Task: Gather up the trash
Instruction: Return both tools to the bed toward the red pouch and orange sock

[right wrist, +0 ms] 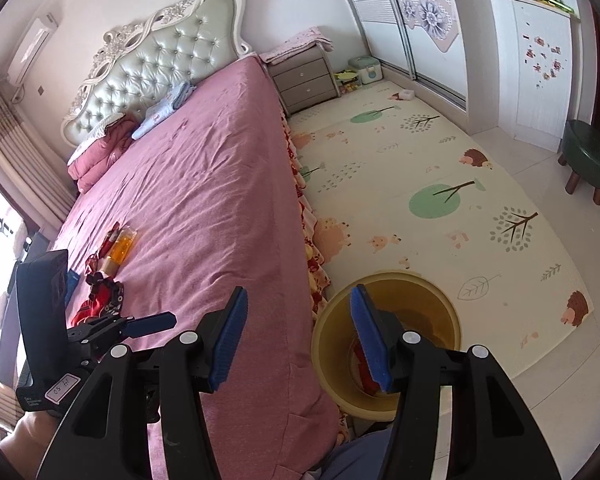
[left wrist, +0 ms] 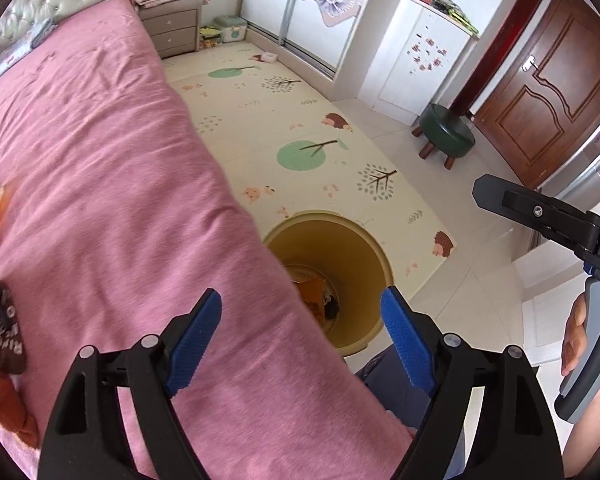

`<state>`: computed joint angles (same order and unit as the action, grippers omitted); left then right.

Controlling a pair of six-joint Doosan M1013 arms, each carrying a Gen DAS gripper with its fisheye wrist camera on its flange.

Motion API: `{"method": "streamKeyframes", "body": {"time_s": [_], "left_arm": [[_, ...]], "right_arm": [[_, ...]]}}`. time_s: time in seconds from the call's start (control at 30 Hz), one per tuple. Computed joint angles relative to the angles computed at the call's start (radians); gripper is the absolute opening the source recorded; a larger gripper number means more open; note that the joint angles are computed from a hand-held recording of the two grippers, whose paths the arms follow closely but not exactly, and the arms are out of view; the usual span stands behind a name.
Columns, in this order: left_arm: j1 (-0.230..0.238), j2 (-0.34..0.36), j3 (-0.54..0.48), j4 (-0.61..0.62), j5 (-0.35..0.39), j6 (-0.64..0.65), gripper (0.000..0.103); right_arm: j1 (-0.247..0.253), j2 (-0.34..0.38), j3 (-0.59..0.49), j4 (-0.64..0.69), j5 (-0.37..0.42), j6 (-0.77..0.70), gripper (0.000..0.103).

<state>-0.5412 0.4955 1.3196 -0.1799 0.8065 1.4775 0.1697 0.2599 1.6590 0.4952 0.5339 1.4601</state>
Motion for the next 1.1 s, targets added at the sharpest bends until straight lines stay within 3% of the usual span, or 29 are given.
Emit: {"method": "streamKeyframes", "body": {"time_s": [0.53,1.1], "left_arm": [[0.09,-0.182,0.23,0.229,-0.124,-0.219,0.082],[0.243,-0.293,0.387,0.191,-0.206,-0.224,0.085]], "right_arm": [[0.147,0.062,-0.113,0.083,0.076,-0.155,0.053],[0.296,0.149,-0.239,0.023,0.135,-0.112,0.053]]}}
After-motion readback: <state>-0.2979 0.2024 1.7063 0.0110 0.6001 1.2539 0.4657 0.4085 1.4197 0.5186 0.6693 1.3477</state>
